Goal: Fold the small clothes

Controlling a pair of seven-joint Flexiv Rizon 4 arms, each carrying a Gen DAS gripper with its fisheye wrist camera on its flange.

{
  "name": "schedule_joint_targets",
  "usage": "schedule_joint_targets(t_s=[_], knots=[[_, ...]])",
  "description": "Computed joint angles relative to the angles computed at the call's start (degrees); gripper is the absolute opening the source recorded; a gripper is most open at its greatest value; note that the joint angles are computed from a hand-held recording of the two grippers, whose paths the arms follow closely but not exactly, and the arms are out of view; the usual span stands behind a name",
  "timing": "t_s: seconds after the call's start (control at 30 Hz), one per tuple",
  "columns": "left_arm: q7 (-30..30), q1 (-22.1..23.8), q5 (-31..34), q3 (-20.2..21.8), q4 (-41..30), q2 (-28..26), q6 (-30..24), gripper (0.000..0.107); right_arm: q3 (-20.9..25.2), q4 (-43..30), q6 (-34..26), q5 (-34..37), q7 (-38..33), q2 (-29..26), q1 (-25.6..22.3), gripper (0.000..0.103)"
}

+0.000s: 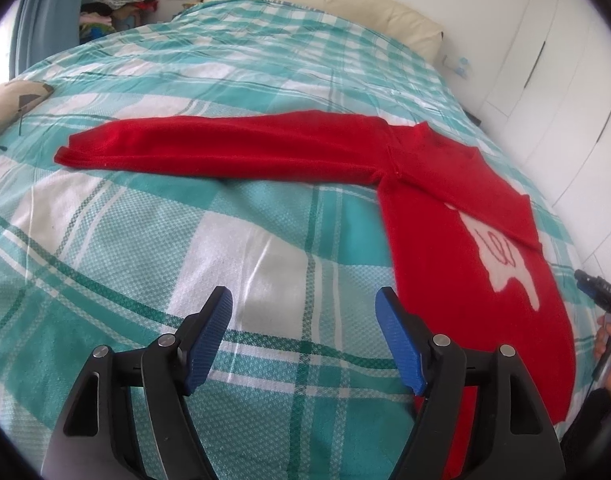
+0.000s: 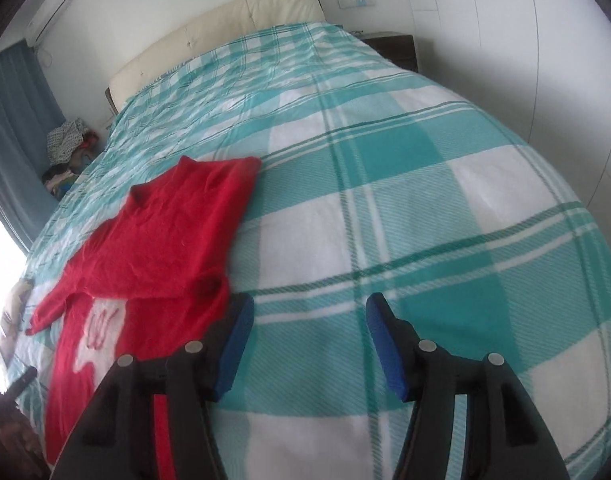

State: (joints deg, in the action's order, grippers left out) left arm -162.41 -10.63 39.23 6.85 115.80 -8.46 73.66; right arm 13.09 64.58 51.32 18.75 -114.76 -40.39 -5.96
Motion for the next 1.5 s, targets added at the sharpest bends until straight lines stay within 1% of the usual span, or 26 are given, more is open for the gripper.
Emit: schedule_joint_targets(t_s=[0.07, 0.17, 0.2, 0.23, 0.33, 0.4, 0.53, 0.7, 1.2, 1.5], knots=[[0.03, -0.05, 0.01, -0.06, -0.03, 0.04, -0.27, 0.076, -0.26, 4.77, 5.50, 0.68, -1.52, 1.74, -0.46, 0.059], [-0.86, -0.25, 0.70, 0.01, -0.18, 0.13, -0.59, 0.077, -0.32, 9.56, 11.44, 1.25, -2.41, 2.83, -1.41, 0.060], [-1.11, -0.26, 0.91, 0.00, -0.18, 0.19, -0.72, 0.078, -0.77, 10.61, 12.74, 0.77, -1.72, 2.92, -1.30, 0.060], [-1.28, -0.26, 1.05, -0.04, -0.19, 0.24, -0.94, 0.078, -1.29, 11.08, 12.86, 0.18, -0.11, 2.94, -1.17, 0.060], [-1.55, -0.21, 1.37, -0.25, -0.21, 0.47, -1.55, 0.078, 0.19, 10.21, 12.61, 0.92, 1.63, 2.29, -2.60, 0.062], [-1.91, -0.27, 1.95, -0.41, -0.38, 0.62, -2.06, 0.079, 0.38, 10.61, 13.07, 0.65, 2.33, 2.26, -2.79, 0.066], [-1.85, 0.06, 1.99, -0.83, -0.39, 0.70, -2.32, 0.080, 0.17, 11.33, 13.86, -1.00, 3.14, 2.06, -2.31, 0.069], [-0.52, 0.42, 0.46, -1.18, -0.29, 0.41, -2.69, 0.080, -0.15, 12.94, 15.76, -3.47, 3.99, 2.40, -1.45, 0.076], [0.15, 0.27, -0.67, -1.03, -0.11, 0.26, -3.21, 0.081, 0.29, 14.01, 16.38, -6.19, 5.23, 2.33, -1.36, 0.081], [0.60, 0.42, -1.30, -1.06, 0.21, 0.36, -3.15, 0.082, 0.27, 14.17, 16.68, -6.88, 5.59, 2.19, -1.22, 0.083]])
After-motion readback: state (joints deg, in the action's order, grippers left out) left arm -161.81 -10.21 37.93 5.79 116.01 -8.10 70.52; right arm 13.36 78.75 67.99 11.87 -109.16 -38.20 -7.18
